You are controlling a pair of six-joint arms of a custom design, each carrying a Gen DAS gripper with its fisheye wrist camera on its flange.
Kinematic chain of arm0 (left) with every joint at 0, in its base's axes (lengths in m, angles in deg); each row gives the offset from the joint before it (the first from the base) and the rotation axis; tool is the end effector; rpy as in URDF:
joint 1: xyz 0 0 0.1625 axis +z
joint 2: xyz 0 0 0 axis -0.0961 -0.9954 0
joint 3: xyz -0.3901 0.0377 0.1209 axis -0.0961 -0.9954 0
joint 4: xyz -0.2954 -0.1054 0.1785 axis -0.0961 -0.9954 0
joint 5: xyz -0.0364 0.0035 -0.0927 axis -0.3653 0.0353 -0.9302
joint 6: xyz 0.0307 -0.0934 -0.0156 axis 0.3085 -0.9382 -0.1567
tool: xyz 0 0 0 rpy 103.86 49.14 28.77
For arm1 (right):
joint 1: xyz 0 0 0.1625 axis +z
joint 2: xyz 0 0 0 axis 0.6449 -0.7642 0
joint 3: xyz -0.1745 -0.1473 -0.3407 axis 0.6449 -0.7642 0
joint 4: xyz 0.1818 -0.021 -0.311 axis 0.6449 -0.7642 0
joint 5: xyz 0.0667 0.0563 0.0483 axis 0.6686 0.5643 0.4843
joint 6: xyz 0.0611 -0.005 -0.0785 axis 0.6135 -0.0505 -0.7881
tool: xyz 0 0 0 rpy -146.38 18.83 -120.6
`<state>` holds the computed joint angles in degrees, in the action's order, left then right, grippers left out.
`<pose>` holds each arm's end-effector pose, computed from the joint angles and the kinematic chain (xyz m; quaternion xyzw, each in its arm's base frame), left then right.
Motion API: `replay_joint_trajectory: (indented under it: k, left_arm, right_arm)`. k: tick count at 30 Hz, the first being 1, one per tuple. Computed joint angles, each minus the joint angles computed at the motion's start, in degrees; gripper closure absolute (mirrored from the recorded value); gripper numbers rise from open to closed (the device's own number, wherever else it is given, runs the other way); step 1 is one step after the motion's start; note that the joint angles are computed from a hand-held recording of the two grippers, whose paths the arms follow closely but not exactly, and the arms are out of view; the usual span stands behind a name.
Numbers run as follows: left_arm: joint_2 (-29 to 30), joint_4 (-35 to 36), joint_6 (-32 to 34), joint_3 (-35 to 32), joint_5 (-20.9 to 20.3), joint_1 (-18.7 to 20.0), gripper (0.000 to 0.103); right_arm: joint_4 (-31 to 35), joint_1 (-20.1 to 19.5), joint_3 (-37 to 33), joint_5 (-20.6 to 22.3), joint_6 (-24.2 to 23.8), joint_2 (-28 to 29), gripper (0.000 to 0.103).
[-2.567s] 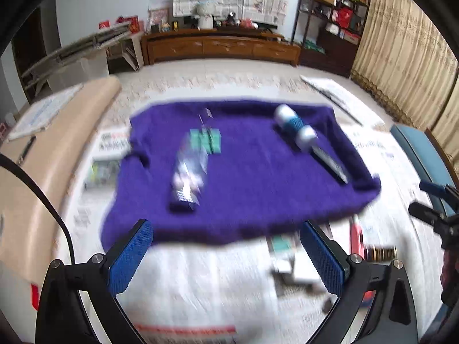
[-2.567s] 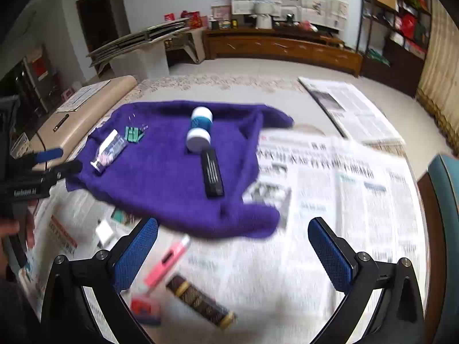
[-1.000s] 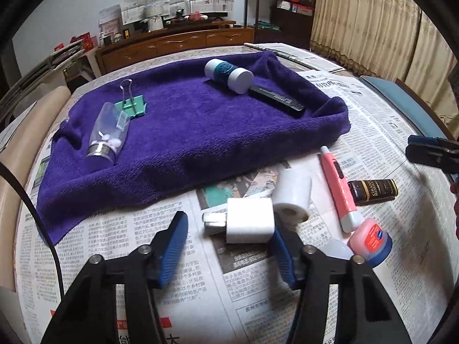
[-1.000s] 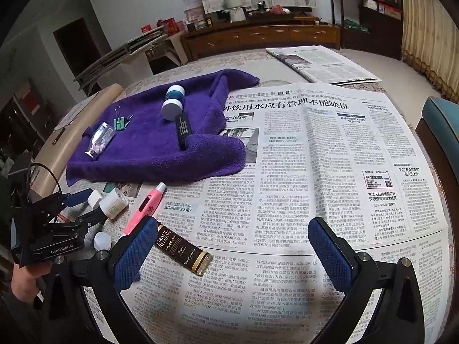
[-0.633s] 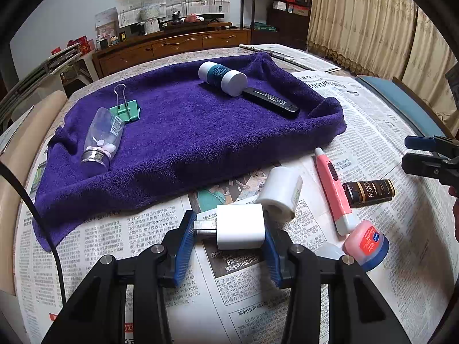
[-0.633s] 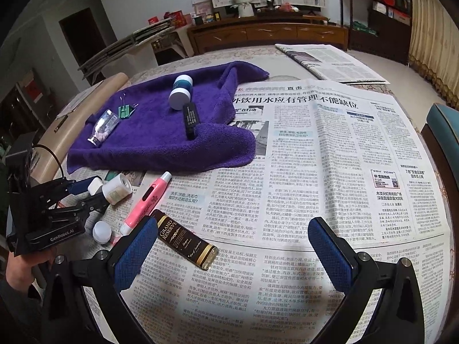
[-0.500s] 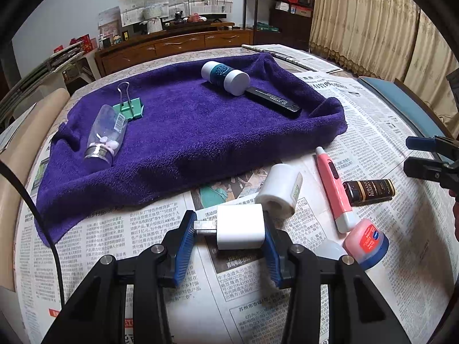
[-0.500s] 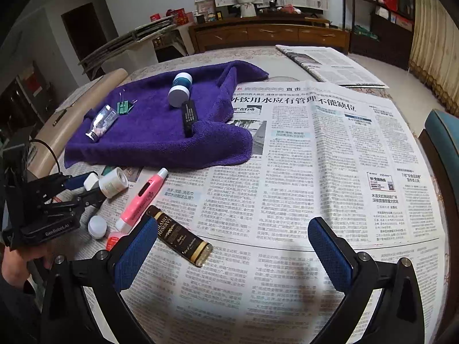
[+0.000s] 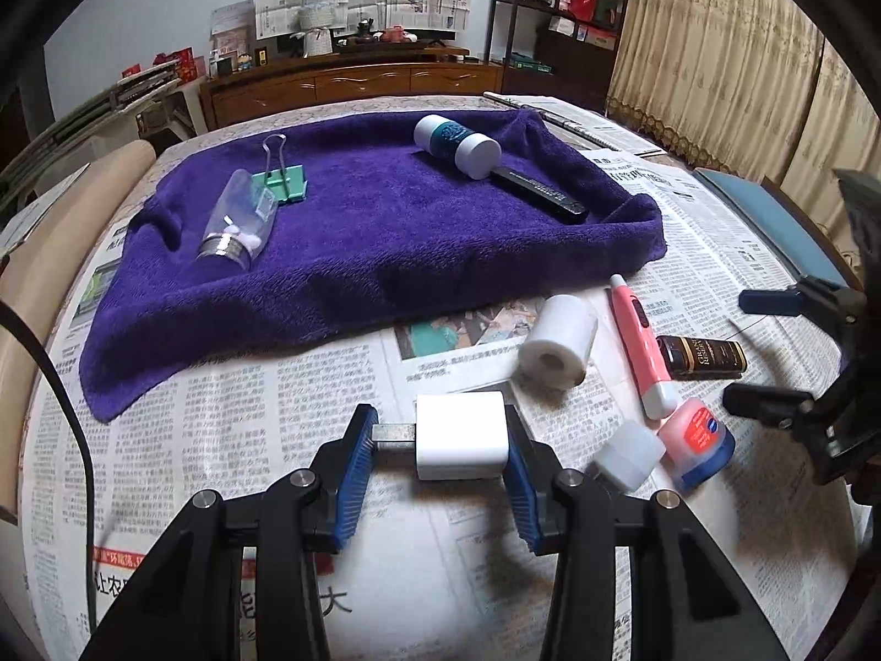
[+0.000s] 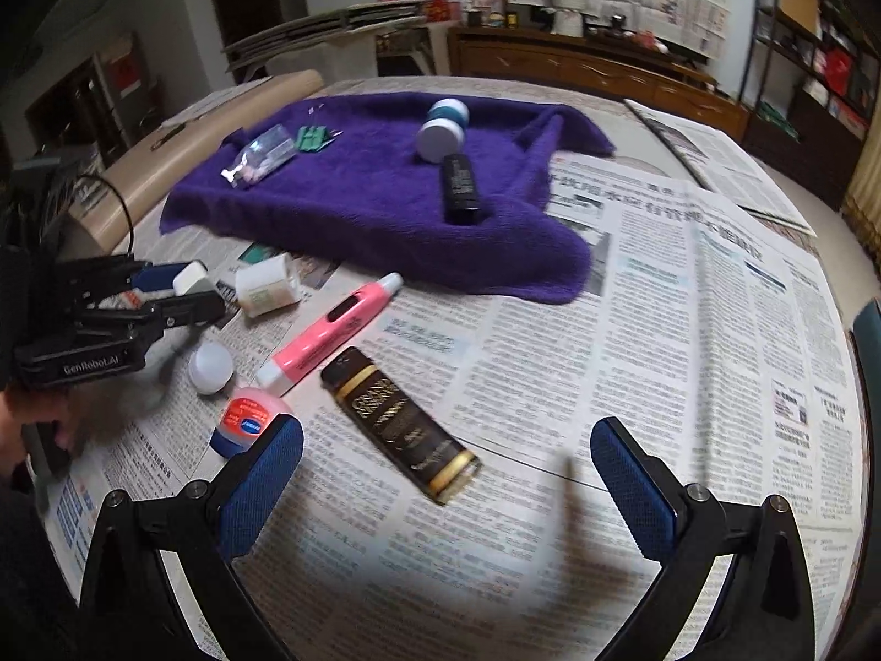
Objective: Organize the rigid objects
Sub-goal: 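Lift the white charger with the left tool while the right tool grasps the Grand Reserve bottle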
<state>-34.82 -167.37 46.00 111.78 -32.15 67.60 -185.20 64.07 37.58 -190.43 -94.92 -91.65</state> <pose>-0.1225 -0.6304 0.2087 0.3002 0.8948 -0.2110 0.2542 0.2293 -0.6010 0.0975 0.2329 -0.8912 0.2187 0.3220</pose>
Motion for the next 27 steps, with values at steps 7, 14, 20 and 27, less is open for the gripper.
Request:
replay_joint_trajectory:
  k: [7, 14, 20, 27]
  left_arm:
    - [-0.4, 0.8, -1.2, -0.7, -1.4, 0.6, 0.061]
    - [-0.5, 1.7, -1.3, -0.8, -2.3, 0.6, 0.061]
    - [-0.6, 1.8, -1.8, -0.7, -2.0, 0.8, 0.061]
    - [-0.9, 2.2, -2.3, -0.7, -1.9, 0.7, 0.061]
  right_arm:
    - [0.8, -0.2, -1.6, -0.8, -3.6, 1.9, 0.009]
    - [-0.1, -0.3, -1.8, -0.6, -3.4, 1.5, 0.042]
    - [0.8, 0.1, -0.7, -0.6, -2.9, 0.8, 0.065]
    - [1.8, 0.2, -2.3, 0.3, -4.3, 1.8, 0.071]
